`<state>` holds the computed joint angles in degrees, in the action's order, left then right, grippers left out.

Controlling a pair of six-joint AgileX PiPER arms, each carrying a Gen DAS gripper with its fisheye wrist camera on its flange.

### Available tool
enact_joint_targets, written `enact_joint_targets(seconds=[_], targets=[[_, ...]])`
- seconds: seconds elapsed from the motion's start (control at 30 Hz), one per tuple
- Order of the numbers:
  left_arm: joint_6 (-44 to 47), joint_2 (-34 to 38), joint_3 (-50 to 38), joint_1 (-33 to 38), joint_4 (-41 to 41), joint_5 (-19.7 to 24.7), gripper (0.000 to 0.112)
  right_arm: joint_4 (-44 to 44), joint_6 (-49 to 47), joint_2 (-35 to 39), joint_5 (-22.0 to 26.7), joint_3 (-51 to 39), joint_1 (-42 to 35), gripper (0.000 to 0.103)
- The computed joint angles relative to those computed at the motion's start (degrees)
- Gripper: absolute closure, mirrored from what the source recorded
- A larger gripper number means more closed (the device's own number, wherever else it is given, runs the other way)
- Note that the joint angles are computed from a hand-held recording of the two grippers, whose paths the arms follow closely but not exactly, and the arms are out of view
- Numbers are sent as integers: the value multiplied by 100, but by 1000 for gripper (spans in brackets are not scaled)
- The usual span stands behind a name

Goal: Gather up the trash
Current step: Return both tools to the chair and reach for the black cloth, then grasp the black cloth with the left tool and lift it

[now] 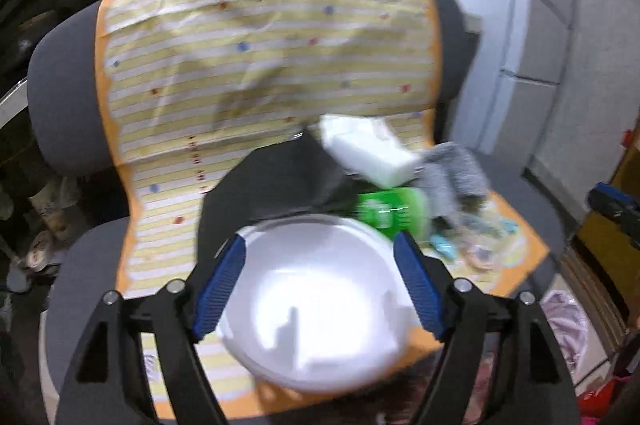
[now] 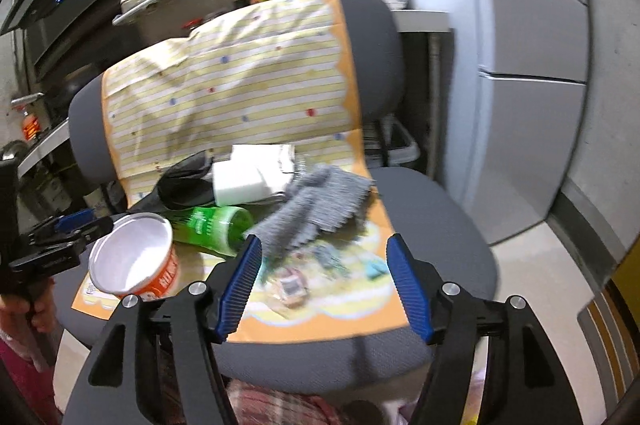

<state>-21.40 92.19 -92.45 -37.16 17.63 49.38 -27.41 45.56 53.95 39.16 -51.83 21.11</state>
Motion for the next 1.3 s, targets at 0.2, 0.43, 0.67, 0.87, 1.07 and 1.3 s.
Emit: enact_joint_targets(seconds=[0.2,0.43,0.67,0.87,1.07,1.3], targets=[[949,918,-984,406,-599,356,37,-24,-16,636,-251,-335,89,37],[1309,1933,-2270,389,-572,1096,37,298,-292,842,-387,-373,-255,36],[1372,2555,-3487,663,-761,1748,46,391,-330,899,-507,-298,-403,36],[1319,2575,-3749,1173,-1135,1799,63,466,-369,1017,-593,-286,-476,36],[1319,2040,-2839,1399,-1362,1103,73,263,-206,1073,-630,-265,-331,36],[1558,1407,-2113,1688,-1774,501,61,73,5,974,-572,-205,-179,36]])
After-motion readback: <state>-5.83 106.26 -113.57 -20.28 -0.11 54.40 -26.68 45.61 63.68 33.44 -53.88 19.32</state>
